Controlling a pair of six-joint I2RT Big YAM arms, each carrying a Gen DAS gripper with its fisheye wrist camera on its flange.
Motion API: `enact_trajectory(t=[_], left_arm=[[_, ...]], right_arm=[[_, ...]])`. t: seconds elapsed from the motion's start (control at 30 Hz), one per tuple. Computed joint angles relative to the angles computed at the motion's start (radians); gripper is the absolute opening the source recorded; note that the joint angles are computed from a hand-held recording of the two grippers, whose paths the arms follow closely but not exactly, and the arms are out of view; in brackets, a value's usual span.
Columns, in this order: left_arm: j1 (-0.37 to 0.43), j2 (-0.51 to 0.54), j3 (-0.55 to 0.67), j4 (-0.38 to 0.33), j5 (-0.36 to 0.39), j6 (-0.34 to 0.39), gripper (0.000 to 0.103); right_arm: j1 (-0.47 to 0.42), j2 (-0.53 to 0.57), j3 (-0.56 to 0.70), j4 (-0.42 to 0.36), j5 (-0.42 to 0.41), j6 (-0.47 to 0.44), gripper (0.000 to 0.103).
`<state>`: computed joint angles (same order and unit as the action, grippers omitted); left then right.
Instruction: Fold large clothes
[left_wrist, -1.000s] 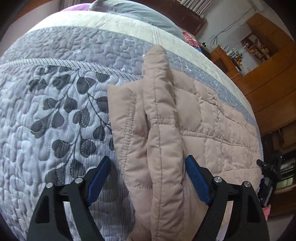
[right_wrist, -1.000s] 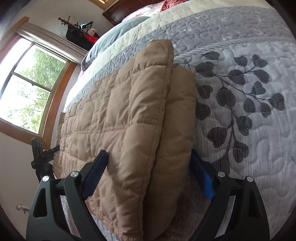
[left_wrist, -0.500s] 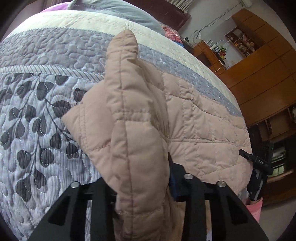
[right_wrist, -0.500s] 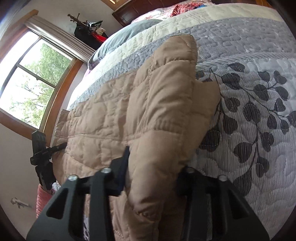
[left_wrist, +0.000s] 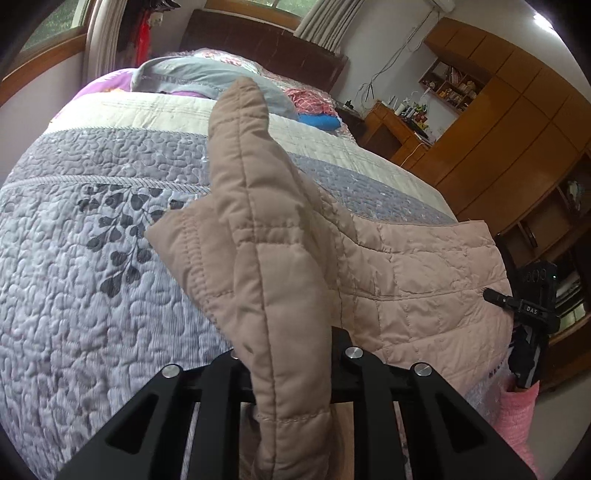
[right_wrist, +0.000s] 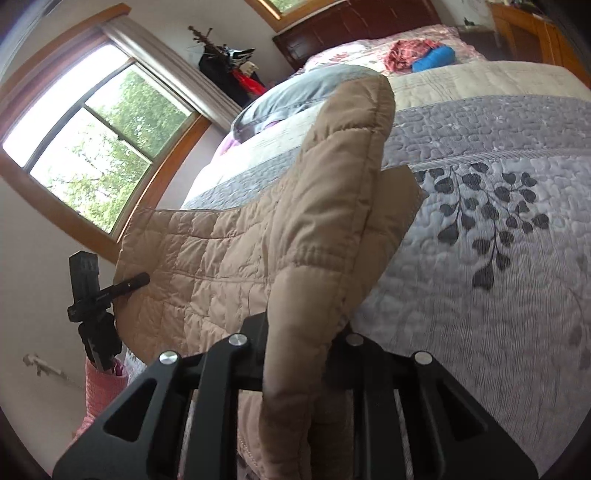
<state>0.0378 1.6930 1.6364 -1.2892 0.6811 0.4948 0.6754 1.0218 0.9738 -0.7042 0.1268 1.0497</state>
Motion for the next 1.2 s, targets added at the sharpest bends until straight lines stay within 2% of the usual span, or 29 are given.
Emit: enact_trajectory(t=[0.13,0.23,0.33,0.43,0.5,0.6,0.8,0.9,0.97,1.03,1.1,1.2], left_arm=[[0.073,-0.090,-0.081,-0.059,0.016,0.100,0.018],[0.126,-0.138,-0.149,-0.096,0.018,0.173,0.018],[0.157,-0.166,-0.238,-0.059,-0.022,0.212,0.019],[0.169,-0.154,-0.300,-0.007,-0.080,0.202,0.022],[0.171,-0.131,-0.332,0.042,-0.113,0.185,0.029],[0.178,-0.099,-0.362,0.108,-0.117,0.193,0.040],[0.203,-0.044,-0.362,0.102,-0.040,0.204,0.044],[0.204,-0.043,-0.358,0.098,-0.050,0.190,0.046],[0.197,-0.069,-0.369,0.098,-0.071,0.172,0.047],[0.196,-0.087,-0.370,0.102,-0.093,0.137,0.052],[0.207,-0.131,-0.392,0.127,-0.131,0.099,0.057],[0.234,-0.235,-0.447,0.178,-0.199,0.098,0.061]], right_arm=[[0.149,-0.027,0.015,-0.053,0.085,0.066,0.017],[0.248,-0.008,0.017,-0.057,0.129,0.129,0.017],[0.319,0.009,-0.008,-0.052,0.139,0.195,0.017],[0.338,0.029,-0.037,-0.044,0.115,0.255,0.017],[0.333,0.035,-0.066,-0.026,0.096,0.289,0.018],[0.304,0.037,-0.125,0.032,0.060,0.314,0.020],[0.305,0.027,-0.218,0.171,0.043,0.370,0.024],[0.306,0.023,-0.228,0.179,0.035,0.377,0.028],[0.287,0.029,-0.213,0.150,0.023,0.358,0.035],[0.283,0.022,-0.176,0.054,0.028,0.339,0.040],[0.319,0.046,-0.094,-0.104,0.083,0.334,0.041],[0.383,0.081,0.020,-0.314,0.161,0.350,0.041]])
